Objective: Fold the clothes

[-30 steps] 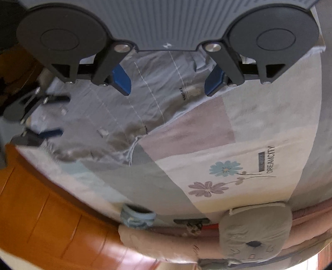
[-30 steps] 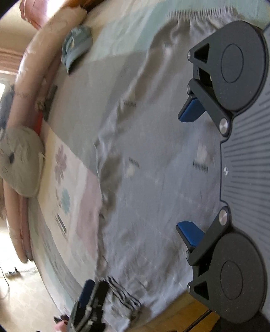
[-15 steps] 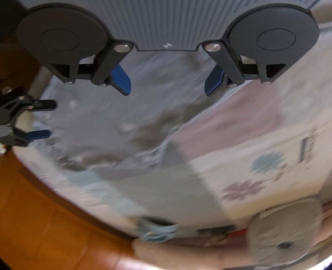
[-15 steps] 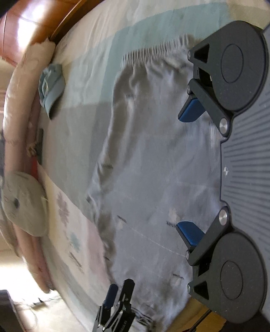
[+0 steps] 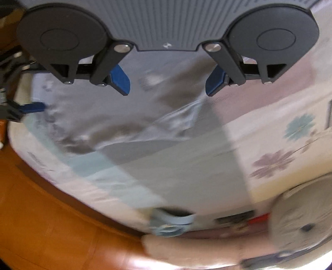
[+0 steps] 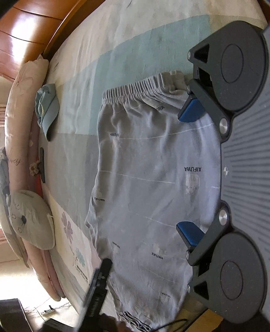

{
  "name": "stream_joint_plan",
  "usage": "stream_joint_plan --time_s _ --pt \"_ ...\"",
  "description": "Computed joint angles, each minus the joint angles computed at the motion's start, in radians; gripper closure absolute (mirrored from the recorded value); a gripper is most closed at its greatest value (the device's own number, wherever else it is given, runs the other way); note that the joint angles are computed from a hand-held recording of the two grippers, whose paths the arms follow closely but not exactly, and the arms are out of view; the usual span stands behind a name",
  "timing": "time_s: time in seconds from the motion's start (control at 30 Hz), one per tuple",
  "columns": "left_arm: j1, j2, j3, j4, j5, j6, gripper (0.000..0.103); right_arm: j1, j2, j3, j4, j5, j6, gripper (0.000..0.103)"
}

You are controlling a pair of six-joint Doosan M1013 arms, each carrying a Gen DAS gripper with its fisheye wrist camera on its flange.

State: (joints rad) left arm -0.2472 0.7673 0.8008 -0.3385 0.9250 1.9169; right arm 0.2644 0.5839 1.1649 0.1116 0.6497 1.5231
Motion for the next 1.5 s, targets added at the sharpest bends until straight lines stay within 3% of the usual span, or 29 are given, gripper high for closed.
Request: stream_joint_plan --time_s 0.1,0.2,0.3,0.53,0.7,0.9,1.1,1.3,1.5 --pt "-0.012 0.038 -0.058 -0.02 0.04 0.018 0.022 0.002 -0.004 0.013 -0.005 -0.018 -0.025 0.0" --pt "-0.028 0.094 -0.147 0.099 0.103 -0.114 0.025 0.007 -0.009 0.029 -0.028 -0.042 -0.039 0.0" --pt "-0.031 0.077 -0.126 0.086 0.063 -0.105 0.024 0.008 -0.013 0.027 -0.034 -0.031 -0.047 0.0" --pt "-0.052 0.013 -0.036 0.128 -0.035 0.016 0.022 -0.052 -0.065 0.082 0.261 -0.093 0.01 0.0" --pt "-0.044 -0.004 0.001 0.086 -0.048 0.062 0.022 -0.079 -0.077 0.106 0.281 -0.109 0.239 0.0" --pt "-0.032 -0.029 0.046 0.036 -0.067 0.107 0.022 -0.125 -0.052 0.129 0.645 -0.126 0.206 0.0" --pt "-0.017 -0.064 0.102 0.007 -0.105 0.111 0.022 -0.138 -0.028 0.13 0.812 -0.203 0.181 0.0" --pt "-0.005 -0.084 0.137 0.001 -0.133 0.082 0.022 -0.13 -0.014 0.106 0.747 -0.211 0.281 0.0" --pt "0.002 -0.08 0.133 -0.019 -0.133 0.091 0.022 -0.12 -0.004 0.098 0.789 -0.205 0.212 0.0"
